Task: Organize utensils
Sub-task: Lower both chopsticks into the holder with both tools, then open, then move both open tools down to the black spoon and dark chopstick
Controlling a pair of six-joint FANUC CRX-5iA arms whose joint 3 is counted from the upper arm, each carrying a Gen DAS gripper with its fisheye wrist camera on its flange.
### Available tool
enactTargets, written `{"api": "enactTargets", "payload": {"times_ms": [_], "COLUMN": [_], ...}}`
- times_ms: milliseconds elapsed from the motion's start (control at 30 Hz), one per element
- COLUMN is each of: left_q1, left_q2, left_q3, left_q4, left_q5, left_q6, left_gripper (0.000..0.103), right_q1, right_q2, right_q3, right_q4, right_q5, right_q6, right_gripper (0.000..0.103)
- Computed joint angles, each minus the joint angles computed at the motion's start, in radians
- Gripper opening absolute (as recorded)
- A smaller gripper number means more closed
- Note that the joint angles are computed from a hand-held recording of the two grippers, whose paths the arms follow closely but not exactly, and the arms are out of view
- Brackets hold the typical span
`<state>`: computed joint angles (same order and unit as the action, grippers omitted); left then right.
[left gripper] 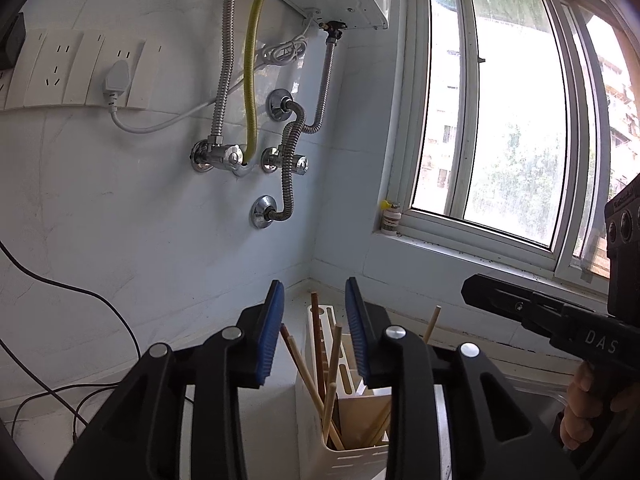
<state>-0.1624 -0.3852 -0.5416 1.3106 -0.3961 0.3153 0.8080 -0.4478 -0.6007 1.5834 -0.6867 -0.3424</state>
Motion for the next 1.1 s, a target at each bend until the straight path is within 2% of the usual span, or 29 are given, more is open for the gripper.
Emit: {"api": "enactTargets", "payload": {"times_ms": [200,333,467,567,733,933,1100], "left_q1": [0.064,0.116,0.181,0.227,0.282,0.323,0.342], "left_q2": [-0.037,-0.064,-0.097,-0.117,-0.144,-0.16,-0.17], "left_q3": [-0.012,-0.026,-0.051,-0.067,-0.095,-0.113,-0.126], "left_q4": [-0.035,-0.106,-0.177,-0.233,-0.291,-0.376,-0.439], "left_q5": [-0.065,-0.111,-0.194,-0.255,-0.333,-0.42,-0.506], "left_q6": [0.038,0.104,0.17,0.208,0.242,0.246,0.176], "left_gripper": [0.04,0.043,0.044,0.044,0.044,0.044,0.044], "right_q1": [0.044,0.091,0.139,0.167,0.219,0.307,0.405], "right_q2": [-0.023,-0.039,-0.058,-0.075,-0.082,-0.095,-0.103], "right_q3": [-0.016,-0.036,-0.066,-0.095,-0.13,-0.185,-0.22], "right_q4": [-0.003,-0.029,-0.073,-0.124,-0.248,-0.36,-0.459], "right_q5": [-0.036,-0.078,-0.122,-0.128,-0.17,-0.23,-0.287], "right_q6": [0.02,0.028,0.031,0.051,0.074,0.063,0.063], "right_gripper": [0.016,0.016,0.018,0.027,0.027,0.027,0.027]}}
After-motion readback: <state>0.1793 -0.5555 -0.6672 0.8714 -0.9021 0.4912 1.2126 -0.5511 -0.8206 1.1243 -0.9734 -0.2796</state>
